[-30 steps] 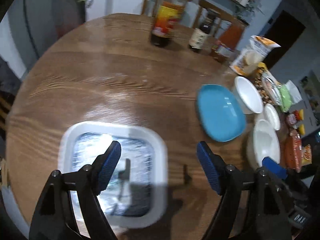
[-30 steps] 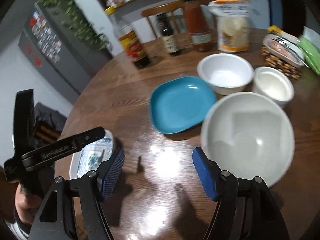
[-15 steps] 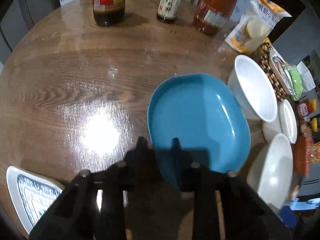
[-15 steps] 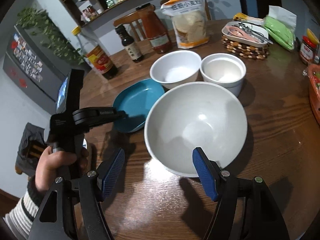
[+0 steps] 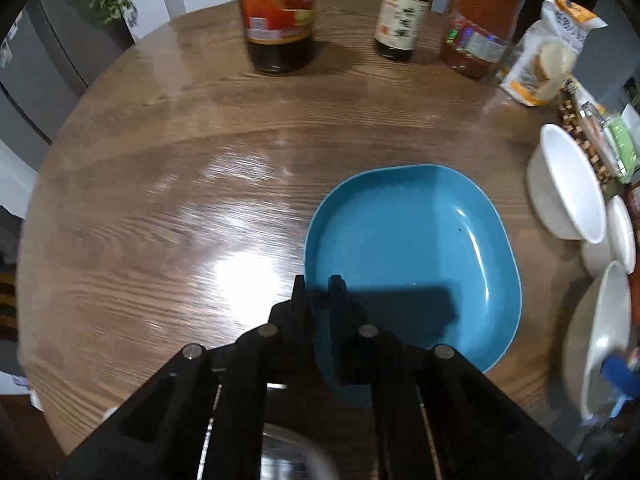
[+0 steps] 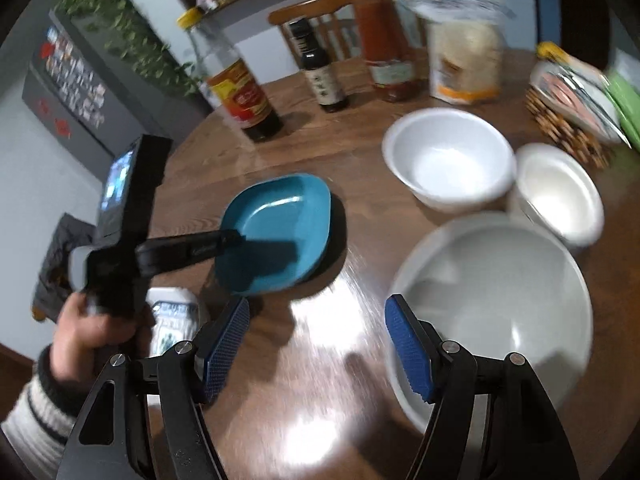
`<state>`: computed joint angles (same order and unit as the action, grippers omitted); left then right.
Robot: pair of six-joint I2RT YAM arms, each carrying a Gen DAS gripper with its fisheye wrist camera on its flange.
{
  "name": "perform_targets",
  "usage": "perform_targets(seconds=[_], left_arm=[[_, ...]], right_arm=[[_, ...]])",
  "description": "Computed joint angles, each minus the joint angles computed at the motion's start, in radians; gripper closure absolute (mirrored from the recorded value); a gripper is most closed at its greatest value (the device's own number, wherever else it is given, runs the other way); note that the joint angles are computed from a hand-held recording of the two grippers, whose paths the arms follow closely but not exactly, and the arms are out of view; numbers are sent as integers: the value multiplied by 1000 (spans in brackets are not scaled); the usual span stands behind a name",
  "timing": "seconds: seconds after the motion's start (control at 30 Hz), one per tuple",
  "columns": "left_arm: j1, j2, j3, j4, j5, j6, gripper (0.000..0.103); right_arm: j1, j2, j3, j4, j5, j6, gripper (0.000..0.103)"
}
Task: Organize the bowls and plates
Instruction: 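Move the right gripper to the teal plate and grasp its rim, then carry the teal plate with the right gripper and lower it onto the stacked plates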
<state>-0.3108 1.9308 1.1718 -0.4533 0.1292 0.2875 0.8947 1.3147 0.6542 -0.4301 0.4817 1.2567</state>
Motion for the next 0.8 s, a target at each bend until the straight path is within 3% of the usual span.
perform_targets(seconds=[0.17,0.4,0.43,0.57,0.8], left_arm=[[68,34,61,-37,1,57,94],[124,45,58,-32,45,92,92],[129,44,55,-29,48,98,92],[129,18,28,-17,55,103,92],[118,13,8,11,67,90,93]], right_arm=[[-175,220,133,101,-130,-210,32],[-244,443,282,105,-184,-287,32],[-246,457,298,98,-183,-292,35],[-256,504,330,87,-187,-308,64],[-252,515,334,92,-177,-329,84]])
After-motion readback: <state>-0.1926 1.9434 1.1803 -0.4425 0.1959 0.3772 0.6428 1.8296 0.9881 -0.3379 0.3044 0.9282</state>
